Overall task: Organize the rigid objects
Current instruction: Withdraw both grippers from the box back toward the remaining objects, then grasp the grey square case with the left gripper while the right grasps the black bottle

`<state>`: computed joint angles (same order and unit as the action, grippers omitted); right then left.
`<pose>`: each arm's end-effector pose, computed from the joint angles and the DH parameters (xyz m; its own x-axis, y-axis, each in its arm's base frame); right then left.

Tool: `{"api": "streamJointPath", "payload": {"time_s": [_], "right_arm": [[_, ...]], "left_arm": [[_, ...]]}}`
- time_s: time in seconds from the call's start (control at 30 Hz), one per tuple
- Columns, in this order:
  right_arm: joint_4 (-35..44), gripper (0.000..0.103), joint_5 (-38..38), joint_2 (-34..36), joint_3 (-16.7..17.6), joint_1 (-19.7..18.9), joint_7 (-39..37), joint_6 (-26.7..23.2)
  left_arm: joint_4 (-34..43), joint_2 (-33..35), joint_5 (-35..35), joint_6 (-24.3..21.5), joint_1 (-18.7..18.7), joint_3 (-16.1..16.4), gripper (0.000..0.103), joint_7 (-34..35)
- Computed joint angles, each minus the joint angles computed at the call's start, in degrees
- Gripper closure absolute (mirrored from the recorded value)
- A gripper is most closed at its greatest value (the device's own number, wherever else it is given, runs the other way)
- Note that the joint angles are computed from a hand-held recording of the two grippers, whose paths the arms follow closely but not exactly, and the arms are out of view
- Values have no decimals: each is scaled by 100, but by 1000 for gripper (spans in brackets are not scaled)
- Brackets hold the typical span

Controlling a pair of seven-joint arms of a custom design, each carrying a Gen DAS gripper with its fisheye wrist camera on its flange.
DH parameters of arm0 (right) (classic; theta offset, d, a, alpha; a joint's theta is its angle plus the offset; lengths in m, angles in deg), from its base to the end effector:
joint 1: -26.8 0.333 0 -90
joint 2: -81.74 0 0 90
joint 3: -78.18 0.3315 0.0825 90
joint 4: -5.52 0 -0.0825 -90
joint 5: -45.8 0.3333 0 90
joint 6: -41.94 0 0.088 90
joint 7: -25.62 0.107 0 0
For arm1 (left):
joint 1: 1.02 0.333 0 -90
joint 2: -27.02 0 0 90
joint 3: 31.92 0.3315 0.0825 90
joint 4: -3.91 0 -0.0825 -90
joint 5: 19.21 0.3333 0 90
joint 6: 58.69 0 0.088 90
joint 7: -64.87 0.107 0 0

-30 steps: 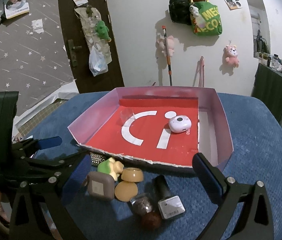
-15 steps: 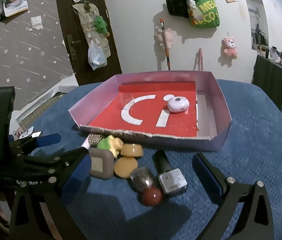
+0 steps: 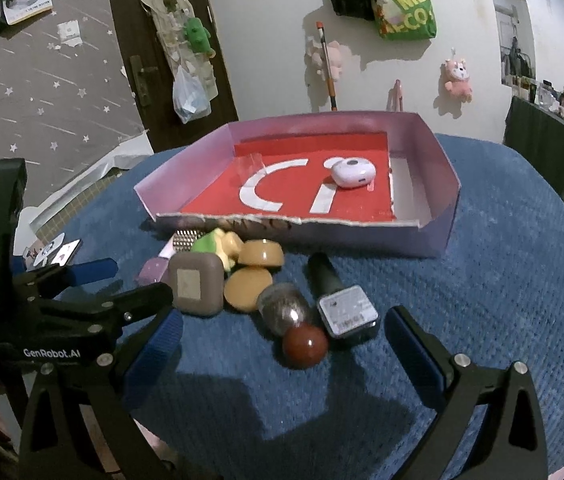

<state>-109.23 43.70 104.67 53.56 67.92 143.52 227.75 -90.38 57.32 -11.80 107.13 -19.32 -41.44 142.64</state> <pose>0.5885 0.2143 0.4282 0.0318 -0.9822 -0.1852 -0.6500 0.1205 -0.7503 0.6227 -0.3097 0.4379 -0.3645 -0.9237 0.1179 -0.7277 0.2036 -0.6549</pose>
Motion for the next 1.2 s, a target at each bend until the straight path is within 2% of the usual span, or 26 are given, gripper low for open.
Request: {"api": "streamJointPath", "payload": {"time_s": [0.37,0.5,0.57,0.7,0.77,0.83,0.9,0.93,1.0,1.1,1.2], "right_arm": [[-48,0,-117,47,154,-104,180,-188],[-76,0,-208,41,347,-281,228,-224],[-80,0,-243,31,481,-405,231,-246],[-158,0,-342,27,231,-231,419,-243],[-220,0,-376,0,146,-174,490,-214],[-282,0,-374,-46,280,-308,475,-158],[-310,0,-356,-76,419,-440,413,-113],[-317,0,-353,-75,387,-414,396,-98],[-322,0,-337,-40,54,-131,455,-99],[-396,0,-271,-65,-143,0,493,-25],[-508,0,-107,-74,-579,359,523,122]], "left_arm": [[-112,38,-139,-61,78,-89,0,84],[-41,112,-206,-170,96,-146,0,145],[3,132,-153,-174,11,-62,0,84],[140,218,-198,-204,14,-101,0,78],[271,286,-125,-239,-123,33,0,-72],[418,368,-78,-298,-175,61,0,-133],[584,453,69,-361,-357,259,0,-385],[652,492,103,-393,-372,273,0,-442],[773,563,180,-434,-417,320,0,-575],[845,611,346,-431,-527,435,0,-797],[900,637,575,-480,-671,597,0,-1059]]}}
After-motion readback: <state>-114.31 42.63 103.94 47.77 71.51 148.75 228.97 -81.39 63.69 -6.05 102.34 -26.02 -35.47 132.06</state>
